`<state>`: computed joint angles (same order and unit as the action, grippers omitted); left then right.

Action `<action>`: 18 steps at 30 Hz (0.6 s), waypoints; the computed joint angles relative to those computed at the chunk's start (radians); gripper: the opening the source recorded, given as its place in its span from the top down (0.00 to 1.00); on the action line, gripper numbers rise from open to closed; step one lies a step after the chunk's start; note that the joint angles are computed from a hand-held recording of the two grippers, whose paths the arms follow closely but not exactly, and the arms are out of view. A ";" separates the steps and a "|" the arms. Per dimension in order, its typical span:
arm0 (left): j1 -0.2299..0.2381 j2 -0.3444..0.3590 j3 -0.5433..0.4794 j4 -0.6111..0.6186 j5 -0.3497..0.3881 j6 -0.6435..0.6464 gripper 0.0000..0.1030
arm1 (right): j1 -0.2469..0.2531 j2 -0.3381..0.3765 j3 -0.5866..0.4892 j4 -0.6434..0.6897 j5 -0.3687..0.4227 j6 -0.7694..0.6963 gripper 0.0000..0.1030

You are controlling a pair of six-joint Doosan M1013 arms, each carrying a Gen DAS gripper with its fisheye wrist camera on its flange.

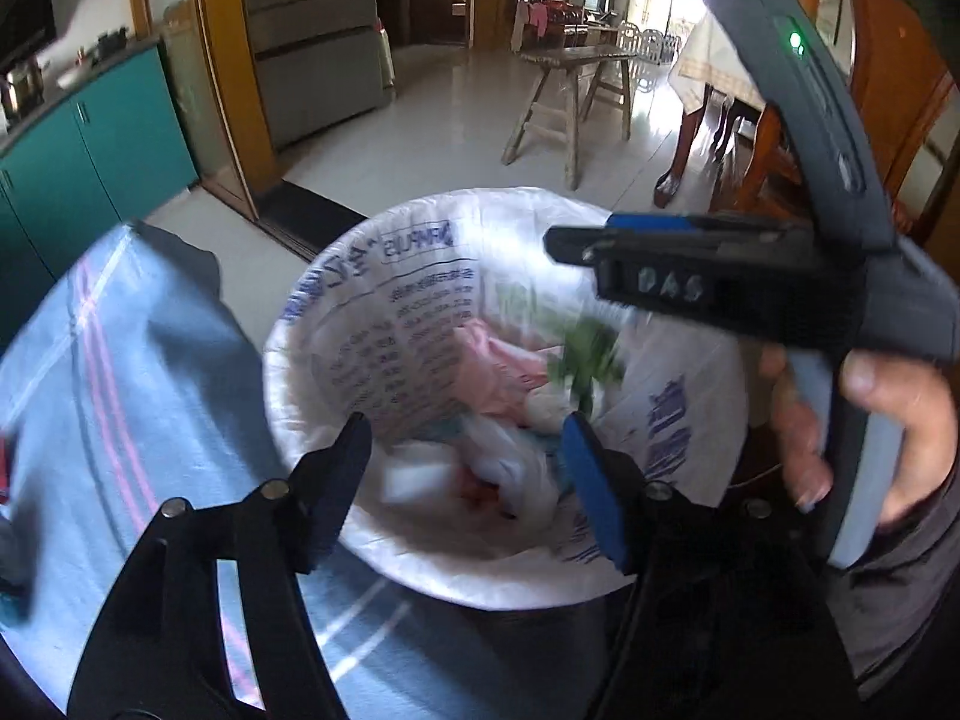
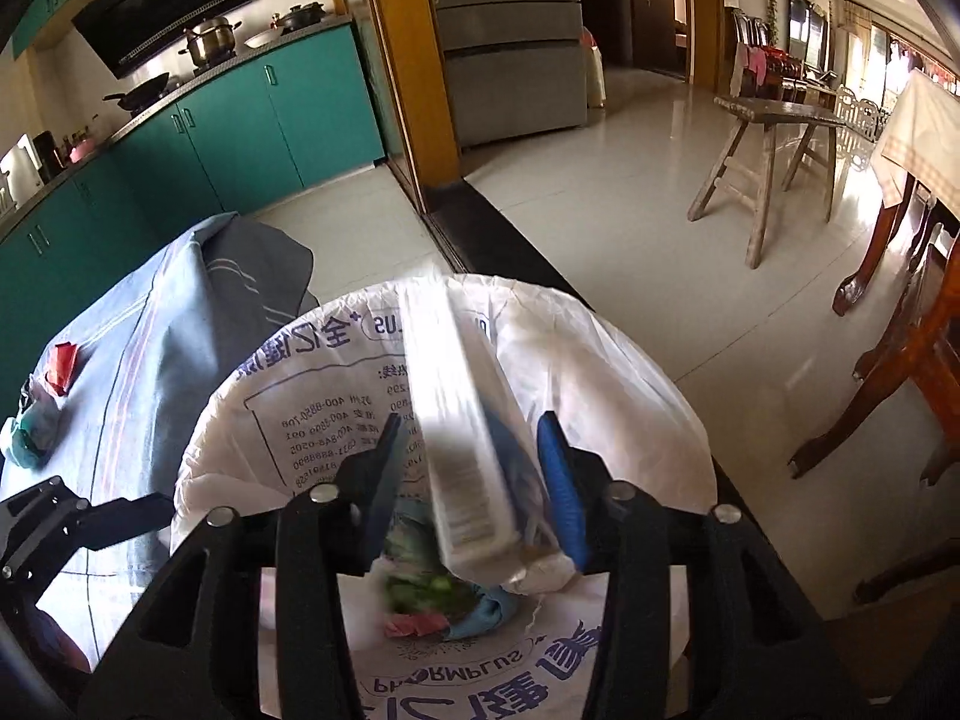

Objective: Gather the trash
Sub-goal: 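Carry the medicine box to the wastebasket with the right gripper while the left gripper carries the white bag, then open both grippers over the wastebasket to drop the medicine box and white bag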

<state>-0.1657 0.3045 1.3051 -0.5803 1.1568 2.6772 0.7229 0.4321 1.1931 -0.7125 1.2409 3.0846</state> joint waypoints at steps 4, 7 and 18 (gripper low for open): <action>0.027 0.002 -0.015 0.006 -0.035 -0.018 0.35 | 0.008 -0.013 0.014 -0.039 -0.022 0.044 0.56; 0.062 0.015 -0.058 -0.005 -0.059 -0.059 0.31 | 0.013 -0.029 0.036 -0.081 -0.035 0.119 0.53; 0.202 0.096 -0.226 0.243 -0.412 -0.526 0.22 | 0.007 0.013 -0.023 -0.059 -0.053 0.084 0.33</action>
